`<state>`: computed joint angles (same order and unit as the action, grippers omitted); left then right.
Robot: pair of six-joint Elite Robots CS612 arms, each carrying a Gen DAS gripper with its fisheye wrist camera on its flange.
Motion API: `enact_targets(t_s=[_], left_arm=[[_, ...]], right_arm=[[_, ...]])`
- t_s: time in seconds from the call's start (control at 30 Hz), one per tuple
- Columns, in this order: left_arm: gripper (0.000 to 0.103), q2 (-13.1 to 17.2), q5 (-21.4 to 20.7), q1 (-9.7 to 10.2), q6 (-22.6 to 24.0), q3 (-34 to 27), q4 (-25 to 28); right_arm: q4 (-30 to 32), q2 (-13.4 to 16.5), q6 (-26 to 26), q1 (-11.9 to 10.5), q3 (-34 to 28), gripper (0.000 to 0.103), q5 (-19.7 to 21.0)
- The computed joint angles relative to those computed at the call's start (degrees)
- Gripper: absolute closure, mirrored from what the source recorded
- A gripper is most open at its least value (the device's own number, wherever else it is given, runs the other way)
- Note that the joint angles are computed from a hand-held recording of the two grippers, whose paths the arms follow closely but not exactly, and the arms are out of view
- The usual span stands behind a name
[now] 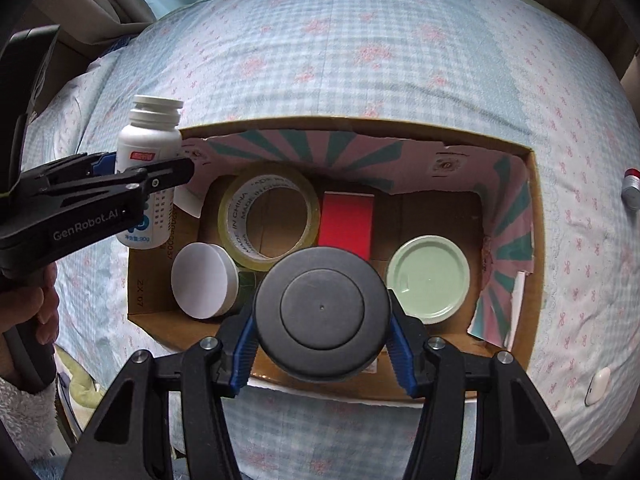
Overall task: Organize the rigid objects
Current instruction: 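Carry vitamin bottle and black-lid jar into the box and open both tools, then lift both tools away from the box toward the remaining items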
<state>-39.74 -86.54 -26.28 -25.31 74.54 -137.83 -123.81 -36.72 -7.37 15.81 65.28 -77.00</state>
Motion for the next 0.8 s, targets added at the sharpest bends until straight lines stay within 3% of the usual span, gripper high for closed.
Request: enact_targets(t_s=[0.27, 0.33, 0.37, 0.4, 0.43, 0.47, 0.6, 0.8], left_arm=[[0.055, 0.84, -1.94, -0.02, 1.74, -1.15, 2.64], [0.037, 0.61, -2.24, 0.0, 1.42, -0.92, 1.65], [0.008, 0.37, -2.2, 0.0, 1.37, -0.67, 0.82], [0.0, 0.0, -2.97, 0.09, 1.34, -0.05, -1.07], [0.0, -0.34, -2.62, 0.02, 1.21, 0.23, -1.67], [0.0, -0.63, -2.26, -0.03, 1.1, 0.44, -1.9], [0.0, -1.79, -3.61, 0.15, -0.32, 1.68, -3.3], [0.0, -3.47, -2.18, -0.59, -0.34, 3.43, -4.67]], right_arm=[[2.24, 1.68, -3.61, 1.11, -1.85, 0.051, 3.06], [2.25, 1.69, -4.92, 1.36, -1.74, 0.051, 3.09], [2.1, 1.57, -5.38, 1.48, -1.48, 0.047, 2.85], [1.53, 1.45, -5.63, 1.51, -1.12, 0.029, 2.7], [0.95, 1.12, -5.87, 1.46, -0.46, 0.018, 3.08], [0.26, 0.74, -6.04, 1.38, 0.26, 0.0, 3.44], [-2.58, -0.56, -5.64, 1.26, 2.79, 0.0, 2.29], [-8.6, -2.25, -2.64, 0.68, 5.93, 0.0, 2.29]])
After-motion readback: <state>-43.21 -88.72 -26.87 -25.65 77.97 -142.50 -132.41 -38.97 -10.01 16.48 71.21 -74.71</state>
